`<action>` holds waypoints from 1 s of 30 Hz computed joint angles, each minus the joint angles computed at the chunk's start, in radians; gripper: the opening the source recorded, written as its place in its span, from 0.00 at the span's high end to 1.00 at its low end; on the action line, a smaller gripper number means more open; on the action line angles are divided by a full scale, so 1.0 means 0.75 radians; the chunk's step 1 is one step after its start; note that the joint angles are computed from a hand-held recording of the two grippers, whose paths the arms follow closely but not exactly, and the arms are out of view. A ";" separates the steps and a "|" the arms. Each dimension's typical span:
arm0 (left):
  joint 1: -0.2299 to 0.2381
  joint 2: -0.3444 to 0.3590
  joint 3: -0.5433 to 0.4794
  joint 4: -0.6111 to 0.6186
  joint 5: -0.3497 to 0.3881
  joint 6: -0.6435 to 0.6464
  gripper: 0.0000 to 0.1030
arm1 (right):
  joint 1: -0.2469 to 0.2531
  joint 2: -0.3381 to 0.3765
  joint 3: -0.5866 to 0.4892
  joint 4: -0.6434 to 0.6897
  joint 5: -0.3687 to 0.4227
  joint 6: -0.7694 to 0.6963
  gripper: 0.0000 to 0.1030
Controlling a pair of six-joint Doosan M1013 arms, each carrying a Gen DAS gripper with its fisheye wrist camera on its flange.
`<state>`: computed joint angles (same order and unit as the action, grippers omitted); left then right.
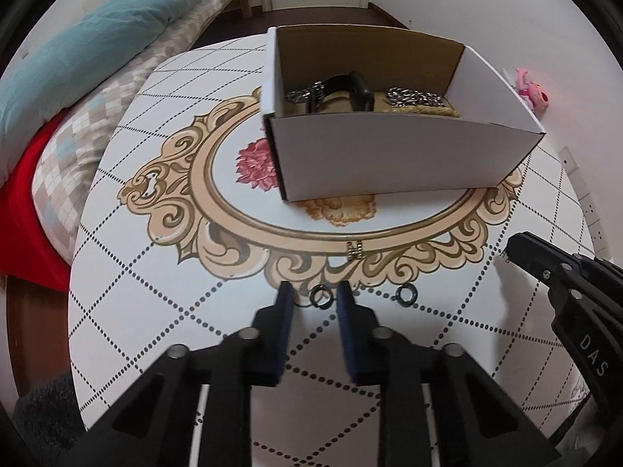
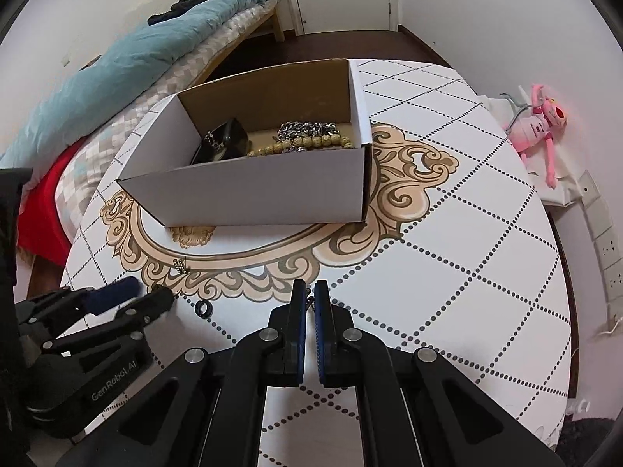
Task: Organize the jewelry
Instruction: 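Grasp a small black ring with the left tool while the right tool grasps a small silver charm, then lower the ring and charm into the white box and open both tools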
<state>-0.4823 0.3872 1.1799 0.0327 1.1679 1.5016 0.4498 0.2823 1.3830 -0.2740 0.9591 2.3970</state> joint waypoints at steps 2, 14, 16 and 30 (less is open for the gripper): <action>0.000 -0.001 0.002 -0.005 -0.003 0.008 0.90 | -0.001 -0.001 0.001 0.002 -0.002 0.006 0.96; 0.009 -0.029 -0.017 -0.077 -0.017 0.048 0.90 | -0.003 -0.033 0.005 -0.002 -0.041 0.016 0.96; 0.016 -0.034 -0.059 -0.135 -0.017 0.062 0.90 | -0.007 -0.049 -0.001 0.005 -0.062 0.010 0.96; 0.066 0.332 -0.766 -0.269 0.321 0.018 0.89 | -0.172 0.129 -0.379 0.270 0.060 -0.327 0.96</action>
